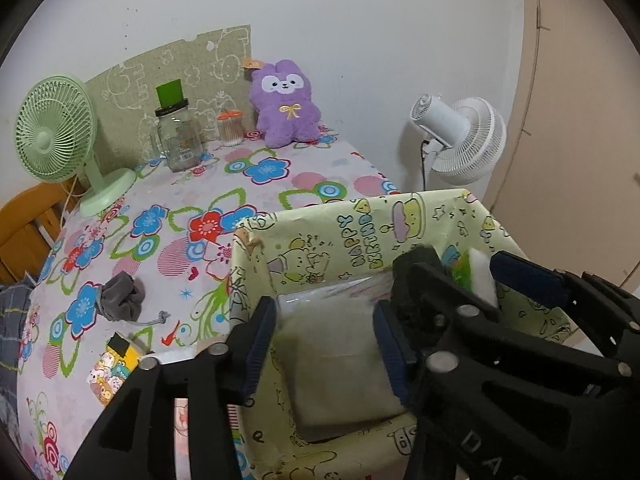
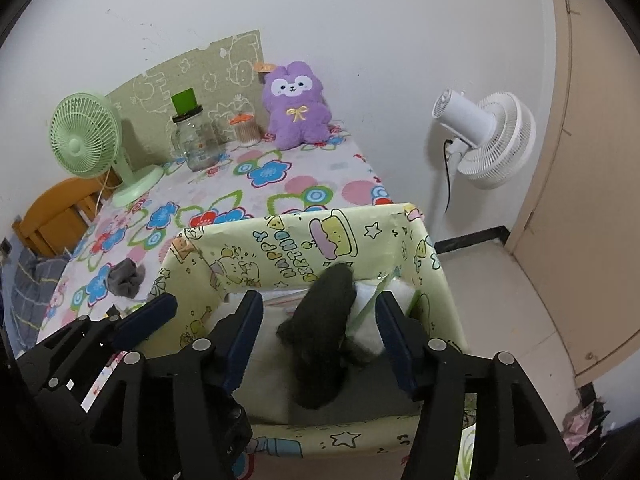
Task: Organize soft objects
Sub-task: 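Open the left tool over the box while the right tool releases the umbrella, then withdraw both tools from the box back over the bed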
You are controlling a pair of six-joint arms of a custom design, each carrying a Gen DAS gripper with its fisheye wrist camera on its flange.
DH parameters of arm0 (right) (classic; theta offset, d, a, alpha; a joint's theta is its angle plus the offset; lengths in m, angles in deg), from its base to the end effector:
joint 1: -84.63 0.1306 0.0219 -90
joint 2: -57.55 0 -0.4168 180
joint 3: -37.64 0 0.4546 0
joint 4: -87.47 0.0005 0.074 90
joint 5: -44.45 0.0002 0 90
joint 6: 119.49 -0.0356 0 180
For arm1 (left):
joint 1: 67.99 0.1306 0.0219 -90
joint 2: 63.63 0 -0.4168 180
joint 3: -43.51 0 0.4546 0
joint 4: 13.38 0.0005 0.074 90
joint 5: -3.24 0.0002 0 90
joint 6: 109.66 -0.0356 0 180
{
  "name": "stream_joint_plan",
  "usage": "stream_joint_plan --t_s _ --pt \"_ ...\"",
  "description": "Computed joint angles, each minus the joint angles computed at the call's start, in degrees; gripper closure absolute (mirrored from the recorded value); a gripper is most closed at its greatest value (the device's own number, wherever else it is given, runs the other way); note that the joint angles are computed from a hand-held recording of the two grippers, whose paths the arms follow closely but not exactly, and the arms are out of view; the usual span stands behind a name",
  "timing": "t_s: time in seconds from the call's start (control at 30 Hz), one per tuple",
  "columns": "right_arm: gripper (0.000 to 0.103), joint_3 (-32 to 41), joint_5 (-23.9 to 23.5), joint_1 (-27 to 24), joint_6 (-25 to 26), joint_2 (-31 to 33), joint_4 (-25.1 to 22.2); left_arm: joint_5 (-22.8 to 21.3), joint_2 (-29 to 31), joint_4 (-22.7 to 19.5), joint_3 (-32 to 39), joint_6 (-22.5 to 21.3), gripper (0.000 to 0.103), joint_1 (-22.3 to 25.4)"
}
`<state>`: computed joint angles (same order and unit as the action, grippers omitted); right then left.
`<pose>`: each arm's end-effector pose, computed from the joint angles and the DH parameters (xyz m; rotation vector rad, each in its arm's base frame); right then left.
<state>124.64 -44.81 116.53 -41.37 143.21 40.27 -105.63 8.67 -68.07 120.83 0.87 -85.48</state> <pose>0.4428 0.2745 0.4780 -0.4109 2.3640 0.3483 0.4016 -0.1150 0.4852 -0.2078 2.3693 0.0890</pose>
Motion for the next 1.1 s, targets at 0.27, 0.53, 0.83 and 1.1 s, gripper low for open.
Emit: stream_joint_plan --t_s 0.27,0.53,0.83,1.1 --pt "0.02 -0.4 0.1 -0.2 -0.5 -0.8 0.2 0.5 -0.7 0.5 -0.2 -0.6 0.026 -0.5" --pt "0.017 -1.1 1.2 0.1 -0.8 -2.2 0.3 -1.3 -2.0 0.4 -0.4 -0.5 0.019 -1.4" --pt "0.016 -1.9 2.7 1.1 -1.0 -4.3 1.2 -2.9 -4.1 0.6 -0.9 -1.0 0.015 -2.0" --pt "0.008 -2.7 3.9 2.2 -1.2 -6.3 2.9 -3.9 -6.3 1.1 -1.3 -1.6 0.01 -2.4"
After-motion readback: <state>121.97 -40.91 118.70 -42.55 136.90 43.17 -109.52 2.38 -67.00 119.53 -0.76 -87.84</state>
